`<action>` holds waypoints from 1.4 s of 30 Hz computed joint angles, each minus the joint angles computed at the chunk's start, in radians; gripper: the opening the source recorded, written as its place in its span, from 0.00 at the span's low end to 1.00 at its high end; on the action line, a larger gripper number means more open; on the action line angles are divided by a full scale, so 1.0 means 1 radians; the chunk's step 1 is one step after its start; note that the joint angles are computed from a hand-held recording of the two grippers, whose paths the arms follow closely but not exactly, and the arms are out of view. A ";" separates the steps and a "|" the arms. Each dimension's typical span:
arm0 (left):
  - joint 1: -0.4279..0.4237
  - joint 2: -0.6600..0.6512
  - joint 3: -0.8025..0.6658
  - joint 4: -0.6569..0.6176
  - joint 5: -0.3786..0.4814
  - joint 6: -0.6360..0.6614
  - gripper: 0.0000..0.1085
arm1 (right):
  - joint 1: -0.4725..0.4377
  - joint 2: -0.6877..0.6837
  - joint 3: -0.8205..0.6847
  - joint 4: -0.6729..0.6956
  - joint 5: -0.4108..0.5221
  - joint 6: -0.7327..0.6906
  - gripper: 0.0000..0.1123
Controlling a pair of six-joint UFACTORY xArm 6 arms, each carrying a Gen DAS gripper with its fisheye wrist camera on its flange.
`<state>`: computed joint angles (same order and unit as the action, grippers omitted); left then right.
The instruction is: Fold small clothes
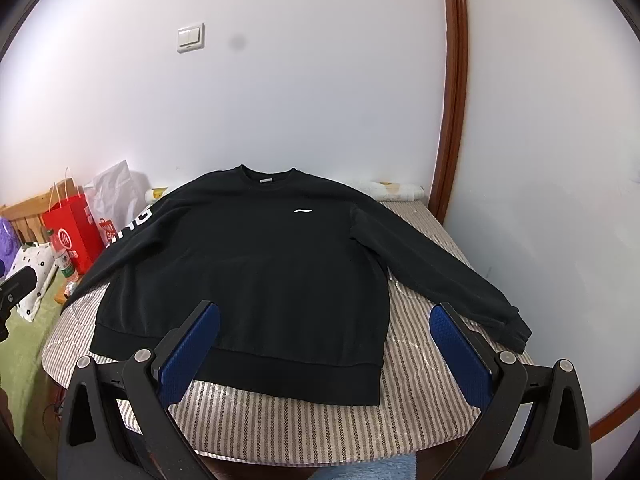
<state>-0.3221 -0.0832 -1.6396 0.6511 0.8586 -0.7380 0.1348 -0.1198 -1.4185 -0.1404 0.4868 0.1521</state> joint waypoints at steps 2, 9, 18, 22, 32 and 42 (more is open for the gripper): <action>-0.005 0.004 -0.006 -0.001 0.003 0.004 0.95 | -0.003 -0.003 0.003 -0.003 -0.003 0.005 0.92; -0.012 0.016 -0.024 -0.010 0.013 0.014 0.95 | -0.005 -0.020 0.015 -0.011 -0.005 0.014 0.92; -0.014 0.016 -0.024 -0.007 0.012 0.010 0.95 | -0.007 -0.026 0.013 -0.004 -0.001 0.011 0.92; -0.019 0.019 -0.029 -0.009 0.016 0.014 0.95 | -0.004 -0.025 0.008 -0.020 0.004 0.023 0.92; -0.029 0.025 -0.034 0.001 0.018 0.004 0.95 | 0.000 -0.027 0.009 -0.037 0.011 0.040 0.92; -0.033 0.028 -0.036 0.004 0.020 0.000 0.95 | -0.001 -0.027 0.007 -0.041 0.014 0.043 0.92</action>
<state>-0.3553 -0.0556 -1.6752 0.6549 0.8789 -0.7379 0.1339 -0.1464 -1.4114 -0.1812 0.5006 0.1947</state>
